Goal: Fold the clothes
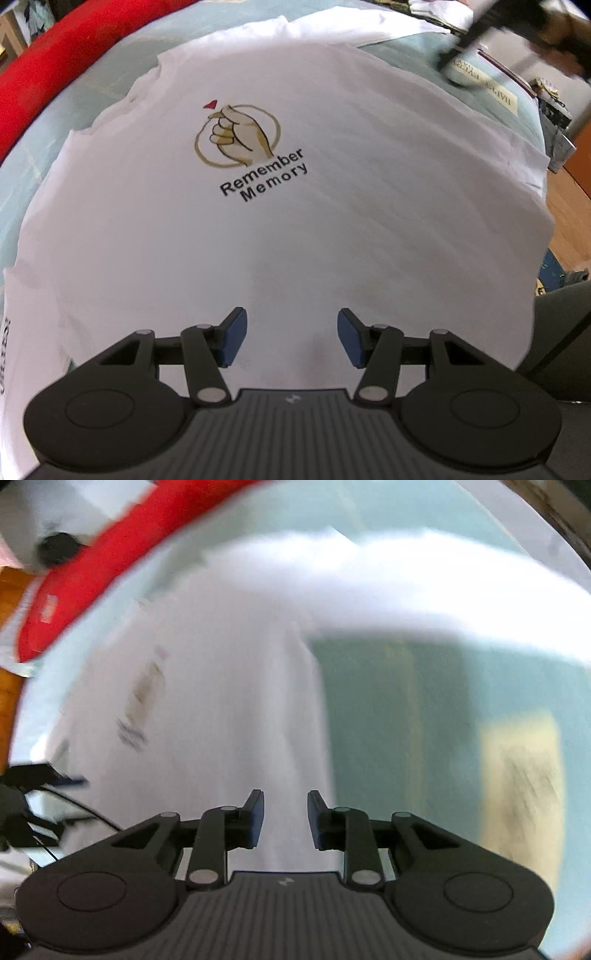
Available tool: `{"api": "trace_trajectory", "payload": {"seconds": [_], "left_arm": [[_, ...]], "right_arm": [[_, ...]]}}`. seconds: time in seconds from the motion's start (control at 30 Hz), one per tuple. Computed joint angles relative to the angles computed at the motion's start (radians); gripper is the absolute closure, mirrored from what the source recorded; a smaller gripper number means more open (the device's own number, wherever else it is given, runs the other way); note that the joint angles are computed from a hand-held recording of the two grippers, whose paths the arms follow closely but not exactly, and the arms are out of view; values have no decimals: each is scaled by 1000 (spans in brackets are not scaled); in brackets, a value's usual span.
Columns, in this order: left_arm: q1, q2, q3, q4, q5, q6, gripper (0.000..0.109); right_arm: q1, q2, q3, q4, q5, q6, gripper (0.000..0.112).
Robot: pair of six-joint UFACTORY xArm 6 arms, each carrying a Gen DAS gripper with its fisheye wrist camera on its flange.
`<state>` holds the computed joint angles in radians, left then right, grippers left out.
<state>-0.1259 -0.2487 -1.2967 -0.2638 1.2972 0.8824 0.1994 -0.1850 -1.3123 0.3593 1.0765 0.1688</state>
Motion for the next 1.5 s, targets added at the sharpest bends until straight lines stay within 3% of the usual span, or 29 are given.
{"api": "trace_trajectory", "payload": {"seconds": [0.1, 0.17, 0.23, 0.37, 0.43, 0.53, 0.63, 0.7, 0.77, 0.8, 0.9, 0.97, 1.03, 1.13, 1.23, 1.33, 1.5], "left_arm": [[23, -38, 58, 15, -4, 3, 53], [73, -78, 86, 20, 30, 4, 49], [129, -112, 96, 38, 95, -25, 45], [168, -118, 48, 74, 193, -73, 46], [171, -83, 6, 57, 149, -112, 47], [156, 6, -54, -5, -43, -176, 47], [111, 108, -91, -38, -230, -218, 46], [87, 149, -89, 9, -303, -270, 46], [83, 171, -88, 88, -292, -367, 46], [86, 163, -70, 124, -284, -400, 40], [74, 75, -9, 251, -248, -530, 45], [42, 0, 34, 275, -237, -580, 48], [1, -76, 90, 281, -245, -604, 45], [-61, -167, 182, 254, -243, -542, 43], [-105, -207, 256, 276, -224, -485, 43], [-96, -251, 325, 266, -278, -451, 40], [-8, -236, 323, 108, -267, -390, 36]], "right_arm": [[61, 80, -19, -30, -100, -105, 82], [88, 118, -34, -86, -70, -135, 82], [83, 67, 30, -91, -42, -122, 81], [64, 4, 54, -117, 70, -46, 80], [77, 26, 6, -163, 73, -39, 77], [75, 132, -93, -161, -50, -107, 70], [52, 265, -206, -89, -159, -214, 65], [34, 352, -273, -21, -176, -263, 63], [0, 373, -273, -11, -143, -299, 63], [-20, 358, -245, 13, -141, -336, 64], [-69, 294, -181, 9, -114, -401, 63], [-78, 251, -152, 8, -109, -418, 53], [-68, 207, -116, 36, -134, -461, 51], [-27, 130, -33, 108, -173, -607, 44], [29, 97, 29, 29, -205, -614, 40], [71, 78, 99, -135, -251, -513, 38], [123, 8, 228, -257, -374, -385, 17]]}}
